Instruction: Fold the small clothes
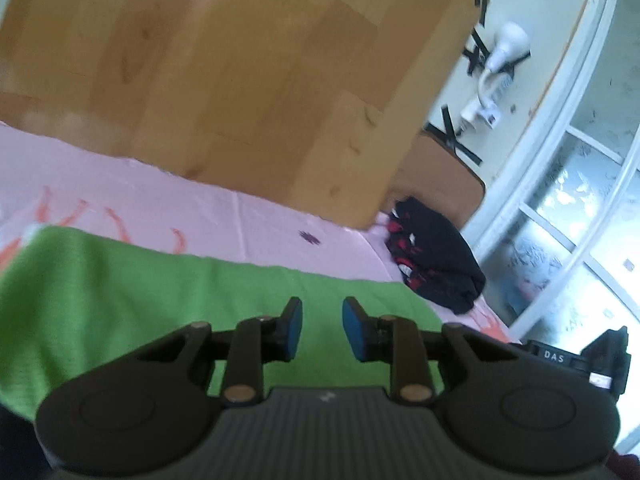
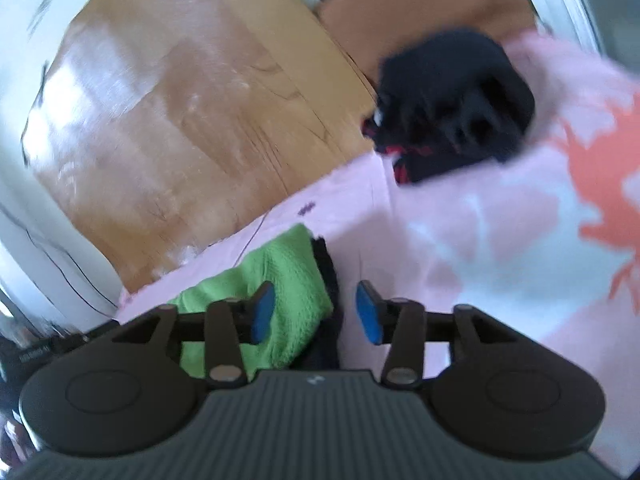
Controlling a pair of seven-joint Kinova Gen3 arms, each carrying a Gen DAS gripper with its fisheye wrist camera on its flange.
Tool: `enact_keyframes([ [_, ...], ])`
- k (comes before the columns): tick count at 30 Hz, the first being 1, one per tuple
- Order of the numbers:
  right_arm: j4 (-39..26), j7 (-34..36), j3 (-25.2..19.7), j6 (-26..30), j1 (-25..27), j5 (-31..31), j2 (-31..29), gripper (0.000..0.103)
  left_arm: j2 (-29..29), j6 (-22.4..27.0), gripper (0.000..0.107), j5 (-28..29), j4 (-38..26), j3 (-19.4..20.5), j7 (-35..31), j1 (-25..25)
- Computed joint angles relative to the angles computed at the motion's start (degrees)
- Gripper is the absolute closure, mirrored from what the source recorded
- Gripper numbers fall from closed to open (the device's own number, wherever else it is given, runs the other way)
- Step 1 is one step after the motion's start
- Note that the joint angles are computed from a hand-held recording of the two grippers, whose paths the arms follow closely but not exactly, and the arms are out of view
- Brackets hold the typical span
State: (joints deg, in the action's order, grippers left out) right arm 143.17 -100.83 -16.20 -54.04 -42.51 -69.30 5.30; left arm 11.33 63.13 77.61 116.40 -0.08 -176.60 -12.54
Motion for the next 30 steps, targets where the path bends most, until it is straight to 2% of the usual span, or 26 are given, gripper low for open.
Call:
enact_keyframes([
  [2,0.2,-4.7,0.0,3.8,3.0,4.7,-0.4,0.048,1.5,-1.8,0.087,-2.2,-2.1,1.4,4.1,1.2],
  [5,-0.9,-7.2,2.0,8.6,4.5,9.8,0.7,0.048,4.3,-4.1,0.094,-6.7,-4.8,0.3,10.8,4.6],
  [6,-1.0,-7.7,2.3,8.5,4.3,10.3,0.9,0.048,4.9,-5.2,0.103,-7.7,-5.0,1.1,11.9,4.3],
  [8,-1.2,-9.7,0.3,7.9,6.7,12.5,1.7,0.048,6.0,-4.5,0.102,-8.2,-5.5,3.0,12.8,1.9],
  [10,-1.8,-9.1,-1.6,7.9,8.3,12.5,2.1,0.049,7.0,-2.9,0.102,-8.4,-6.3,2.6,14.7,1.6],
  [11,-2.6,-7.8,-1.1,8.8,7.9,12.1,2.1,0.052,7.1,-3.3,0.102,-8.4,-6.0,3.7,14.2,0.7],
  [12,-3.4,-7.4,-0.6,10.4,8.3,12.7,2.0,0.063,6.8,-3.7,0.102,-8.1,-5.6,3.6,13.6,0.9],
  [13,-4.0,-7.9,-0.9,12.2,9.7,14.2,1.9,0.069,6.4,-4.4,0.102,-8.0,-5.2,3.7,13.2,1.0],
  [16,-4.8,-9.2,-4.5,13.1,13.3,14.1,1.9,0.075,5.6,-5.4,0.102,-7.8,-4.5,3.9,12.2,1.2],
  [18,-5.6,-5.4,-6.2,12.2,13.3,10.7,-0.1,0.077,5.5,-5.5,0.102,-7.8,-4.5,3.9,12.4,1.3],
  [20,-6.7,-0.8,-3.7,11.7,9.4,9.2,-2.2,0.077,5.3,-5.9,0.102,-7.8,-4.6,4.0,12.8,1.6],
  [22,-8.8,3.9,1.2,12.3,4.1,10.8,-3.3,0.077,5.0,-6.0,0.102,-8.2,-4.7,4.0,13.5,1.7],
  [24,-12.0,8.5,6.5,14.6,-0.9,13.5,-3.4,0.077,5.0,-4.0,0.102,-9.6,-5.8,3.0,16.3,1.6],
  [27,-18.4,15.5,14.5,21.5,-6.9,17.6,-2.0,0.077,3.9,0.7,0.098,-6.4,-4.6,1.7,14.2,-3.8],
  [30,-25.6,22.5,21.4,28.5,-12.2,17.3,1.0,0.077,1.1,3.7,0.091,-1.9,-1.8,-2.5,9.7,-9.8],
])
